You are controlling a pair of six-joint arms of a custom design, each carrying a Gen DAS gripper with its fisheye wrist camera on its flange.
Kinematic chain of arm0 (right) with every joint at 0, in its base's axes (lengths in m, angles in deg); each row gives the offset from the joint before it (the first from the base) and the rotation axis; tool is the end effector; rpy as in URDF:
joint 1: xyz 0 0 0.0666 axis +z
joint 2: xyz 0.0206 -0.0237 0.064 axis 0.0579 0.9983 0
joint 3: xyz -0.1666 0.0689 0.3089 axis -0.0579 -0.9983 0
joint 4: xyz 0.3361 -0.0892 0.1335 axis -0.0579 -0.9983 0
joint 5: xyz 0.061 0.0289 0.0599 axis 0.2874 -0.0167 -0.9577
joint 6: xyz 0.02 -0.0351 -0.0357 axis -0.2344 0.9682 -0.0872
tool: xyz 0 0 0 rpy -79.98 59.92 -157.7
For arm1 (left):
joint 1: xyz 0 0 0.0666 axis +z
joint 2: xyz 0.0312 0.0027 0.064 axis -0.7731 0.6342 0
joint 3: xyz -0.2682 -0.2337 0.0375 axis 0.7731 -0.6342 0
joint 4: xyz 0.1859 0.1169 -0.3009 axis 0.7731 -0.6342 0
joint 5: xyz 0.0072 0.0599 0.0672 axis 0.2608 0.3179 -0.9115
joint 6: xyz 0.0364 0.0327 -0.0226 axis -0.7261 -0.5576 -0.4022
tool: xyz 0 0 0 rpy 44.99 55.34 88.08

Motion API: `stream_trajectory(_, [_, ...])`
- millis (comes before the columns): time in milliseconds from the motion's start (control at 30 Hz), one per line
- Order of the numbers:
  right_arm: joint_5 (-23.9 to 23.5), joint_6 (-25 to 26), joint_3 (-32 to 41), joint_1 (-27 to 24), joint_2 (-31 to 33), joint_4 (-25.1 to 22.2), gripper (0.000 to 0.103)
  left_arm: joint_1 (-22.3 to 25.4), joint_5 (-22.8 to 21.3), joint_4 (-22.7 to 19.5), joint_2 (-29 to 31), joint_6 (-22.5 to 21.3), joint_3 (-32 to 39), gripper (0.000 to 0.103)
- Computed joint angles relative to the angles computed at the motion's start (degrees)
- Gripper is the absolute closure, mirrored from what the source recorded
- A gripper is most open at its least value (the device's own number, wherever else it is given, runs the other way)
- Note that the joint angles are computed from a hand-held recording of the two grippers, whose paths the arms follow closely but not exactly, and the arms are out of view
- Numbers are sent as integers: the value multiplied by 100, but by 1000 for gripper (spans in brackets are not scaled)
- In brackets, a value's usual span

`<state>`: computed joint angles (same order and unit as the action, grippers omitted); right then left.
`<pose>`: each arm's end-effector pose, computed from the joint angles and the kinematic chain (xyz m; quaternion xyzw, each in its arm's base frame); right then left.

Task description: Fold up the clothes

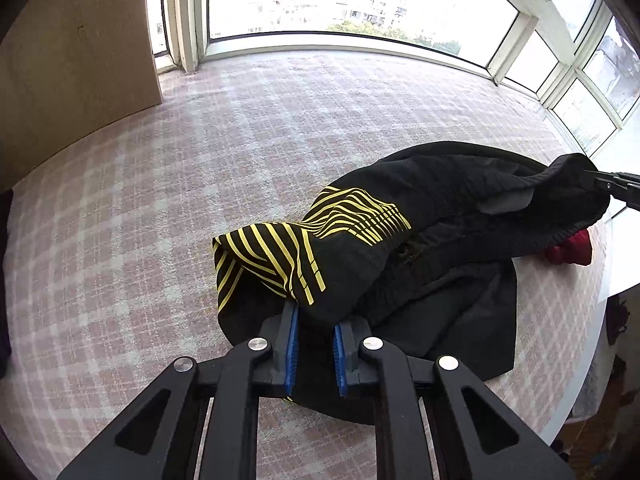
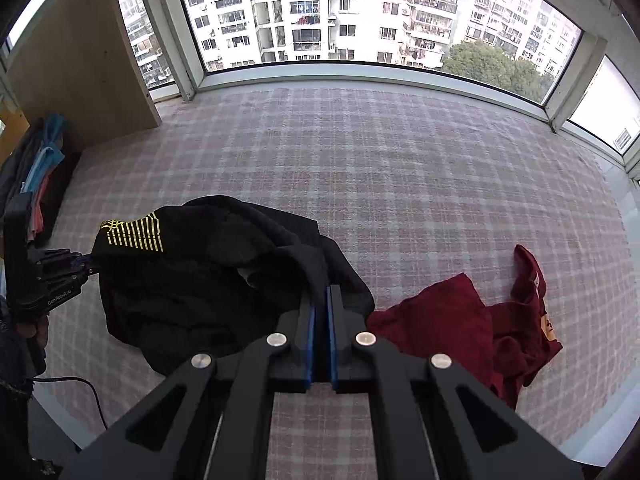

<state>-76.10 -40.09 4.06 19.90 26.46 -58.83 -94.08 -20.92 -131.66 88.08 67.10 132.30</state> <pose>0.4019 0.1215 0.3778 -0.1945 0.9552 0.0527 0.2165 0.3345 -0.3098 0.3146 -0.0431 0.9690 -0.1097 0.2173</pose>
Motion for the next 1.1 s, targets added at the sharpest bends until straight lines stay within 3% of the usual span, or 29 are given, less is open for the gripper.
stream_trajectory(200, [-14,160,-29,47,-681,-205,98,-28,-106,107,-1285,63,-545,99])
stream_trajectory(333, [-359,256,162,139,-1136,-399,98,-313,-809,-838,-2217,-277,-216,99])
stream_trajectory(367, [-336,242,259,223,-1110,-412,98,-235,-813,-974,-2419,-457,-128,99])
stream_trajectory(433, [-229,203,503,402,-842,-360,98,193,-415,-1076,-2636,-821,-2,99])
stream_trajectory(533, [271,126,1423,703,-17,-348,98,864,-196,-1558,-2236,-1364,605,99])
stream_trajectory(633, [787,88,3024,890,733,-587,99,1540,43,-1848,-1623,-1751,1526,100])
stream_trajectory(767, [1089,223,4954,1070,1260,-977,99,1667,-696,-2521,-1094,-2352,3311,99])
stream_trajectory(833, [1212,377,5350,1170,1257,-1054,99,1531,-1086,-2782,-1016,-2582,4082,99])
stream_trajectory(900, [1126,423,5128,1235,978,-943,99,1264,-1474,-2937,-1156,-2677,4318,99])
stream_trajectory(967, [1092,468,4233,1372,403,-684,99,864,-1924,-3061,-1396,-2669,4272,99])
stream_trajectory(1033, [1160,506,2934,1598,-293,-388,99,221,-2492,-3222,-1803,-2421,3645,99])
stream_trajectory(1100, [1158,410,1766,1824,-869,-250,99,-405,-2751,-3445,-2228,-1801,2801,99])
